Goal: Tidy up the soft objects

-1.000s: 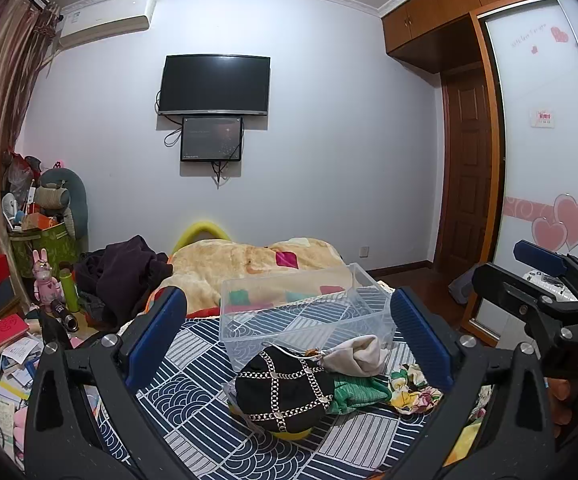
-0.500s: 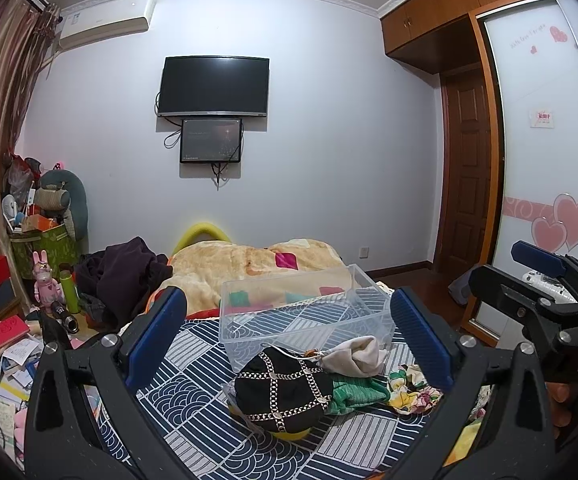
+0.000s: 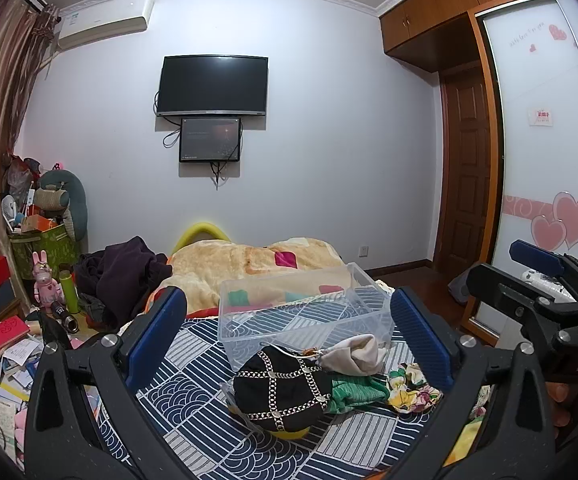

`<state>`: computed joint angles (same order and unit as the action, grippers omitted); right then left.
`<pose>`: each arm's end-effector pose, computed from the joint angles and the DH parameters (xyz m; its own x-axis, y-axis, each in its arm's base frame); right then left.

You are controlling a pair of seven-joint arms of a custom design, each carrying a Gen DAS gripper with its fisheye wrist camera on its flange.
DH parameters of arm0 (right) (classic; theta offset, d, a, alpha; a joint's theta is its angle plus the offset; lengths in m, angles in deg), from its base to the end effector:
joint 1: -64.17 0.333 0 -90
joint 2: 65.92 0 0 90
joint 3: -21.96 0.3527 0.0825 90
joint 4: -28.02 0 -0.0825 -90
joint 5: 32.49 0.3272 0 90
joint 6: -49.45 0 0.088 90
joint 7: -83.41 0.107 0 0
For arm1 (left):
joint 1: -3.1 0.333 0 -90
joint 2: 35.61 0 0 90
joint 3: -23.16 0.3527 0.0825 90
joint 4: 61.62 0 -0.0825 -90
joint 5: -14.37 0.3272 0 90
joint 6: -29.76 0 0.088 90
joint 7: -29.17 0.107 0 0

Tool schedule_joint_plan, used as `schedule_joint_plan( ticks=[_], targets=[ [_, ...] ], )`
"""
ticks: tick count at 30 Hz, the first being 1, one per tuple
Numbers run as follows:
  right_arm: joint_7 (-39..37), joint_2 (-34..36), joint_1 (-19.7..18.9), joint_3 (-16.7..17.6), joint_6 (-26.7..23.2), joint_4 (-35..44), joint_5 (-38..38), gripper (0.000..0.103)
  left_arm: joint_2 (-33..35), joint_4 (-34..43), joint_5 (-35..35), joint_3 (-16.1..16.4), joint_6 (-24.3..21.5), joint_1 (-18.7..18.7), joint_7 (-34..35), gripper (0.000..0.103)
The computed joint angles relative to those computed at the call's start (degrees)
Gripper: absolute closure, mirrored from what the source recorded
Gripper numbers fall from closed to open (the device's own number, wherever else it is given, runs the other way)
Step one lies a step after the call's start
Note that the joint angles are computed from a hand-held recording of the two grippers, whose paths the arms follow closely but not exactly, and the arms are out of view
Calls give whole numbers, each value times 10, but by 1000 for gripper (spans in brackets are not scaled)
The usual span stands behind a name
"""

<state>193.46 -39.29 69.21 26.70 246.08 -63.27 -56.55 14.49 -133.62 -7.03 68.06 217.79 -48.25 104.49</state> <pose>0.6618 0.1460 0.5900 0.2839 -0.9588 -0.0092 -0.2058 -0.0516 -0.9772 0.6796 -0.3239 0.5386 -0.1362 -0.9902 0.0295 -0.1890 -0.0033 -0.9820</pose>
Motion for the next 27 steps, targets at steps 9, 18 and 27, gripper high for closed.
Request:
schedule_joint_plan(
  ticks=[9, 18, 27],
  targets=[
    [7, 4, -27, 34, -8, 1, -13, 0, 3, 3, 4, -9, -4, 3, -4, 0],
    [-15, 26, -96, 116, -64, 16, -24, 0, 17, 49, 50, -57, -79, 58, -44, 0],
    [-131, 107, -188, 275, -205, 91, 45, 1, 55, 193, 101, -232, -199, 195, -25, 0]
  ],
)
